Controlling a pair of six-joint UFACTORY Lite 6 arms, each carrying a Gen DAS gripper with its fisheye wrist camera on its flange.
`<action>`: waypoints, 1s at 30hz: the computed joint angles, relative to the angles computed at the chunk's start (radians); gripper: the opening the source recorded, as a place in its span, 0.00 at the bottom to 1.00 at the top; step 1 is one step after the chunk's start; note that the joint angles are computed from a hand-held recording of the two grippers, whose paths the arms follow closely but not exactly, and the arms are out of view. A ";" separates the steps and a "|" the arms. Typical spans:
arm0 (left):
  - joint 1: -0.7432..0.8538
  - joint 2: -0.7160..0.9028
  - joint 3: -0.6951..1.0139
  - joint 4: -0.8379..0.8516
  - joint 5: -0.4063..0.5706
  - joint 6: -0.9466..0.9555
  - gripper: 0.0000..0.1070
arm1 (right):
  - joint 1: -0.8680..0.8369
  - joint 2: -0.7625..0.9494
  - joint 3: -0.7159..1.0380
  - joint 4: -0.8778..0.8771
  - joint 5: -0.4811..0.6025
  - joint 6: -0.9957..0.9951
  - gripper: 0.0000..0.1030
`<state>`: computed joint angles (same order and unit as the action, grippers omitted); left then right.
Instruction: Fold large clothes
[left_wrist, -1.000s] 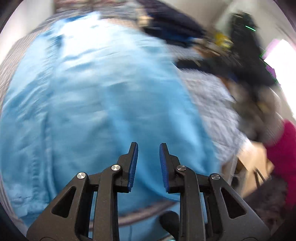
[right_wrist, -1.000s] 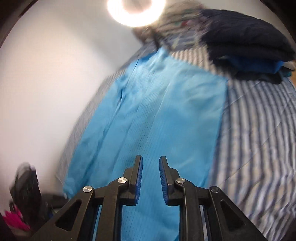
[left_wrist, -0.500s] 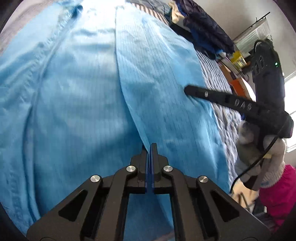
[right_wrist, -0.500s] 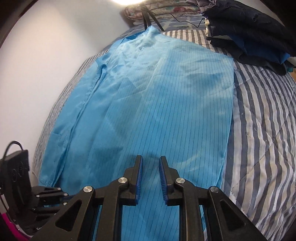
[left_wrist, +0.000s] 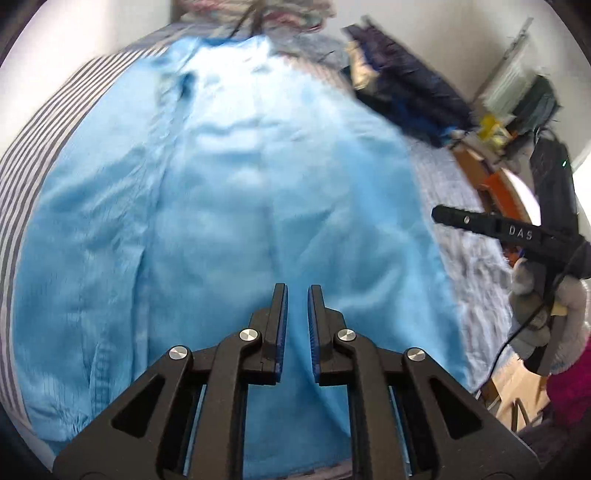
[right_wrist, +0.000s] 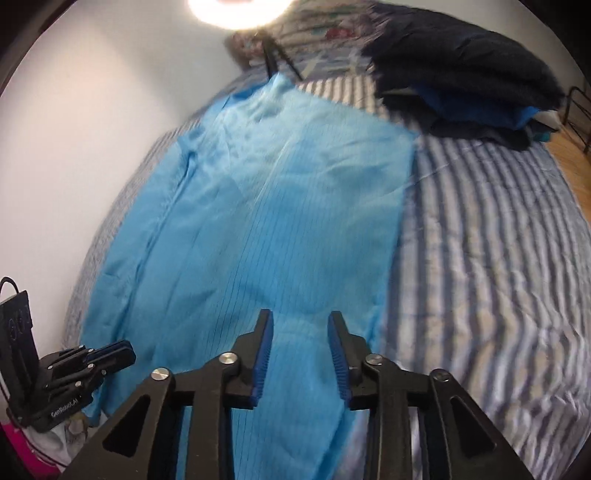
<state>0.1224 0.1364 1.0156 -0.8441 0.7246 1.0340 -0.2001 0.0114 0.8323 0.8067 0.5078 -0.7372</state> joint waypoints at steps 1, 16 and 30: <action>-0.009 -0.008 -0.003 -0.018 0.012 0.020 0.08 | -0.045 -0.039 -0.030 0.026 0.037 -0.022 0.38; -0.263 0.165 0.017 -0.110 -0.027 0.033 0.08 | -0.319 -0.261 -0.517 0.384 0.189 -0.357 0.48; -0.181 -0.056 -0.165 -0.163 0.069 0.120 0.08 | -0.038 -0.425 -0.510 0.243 0.005 -0.055 0.00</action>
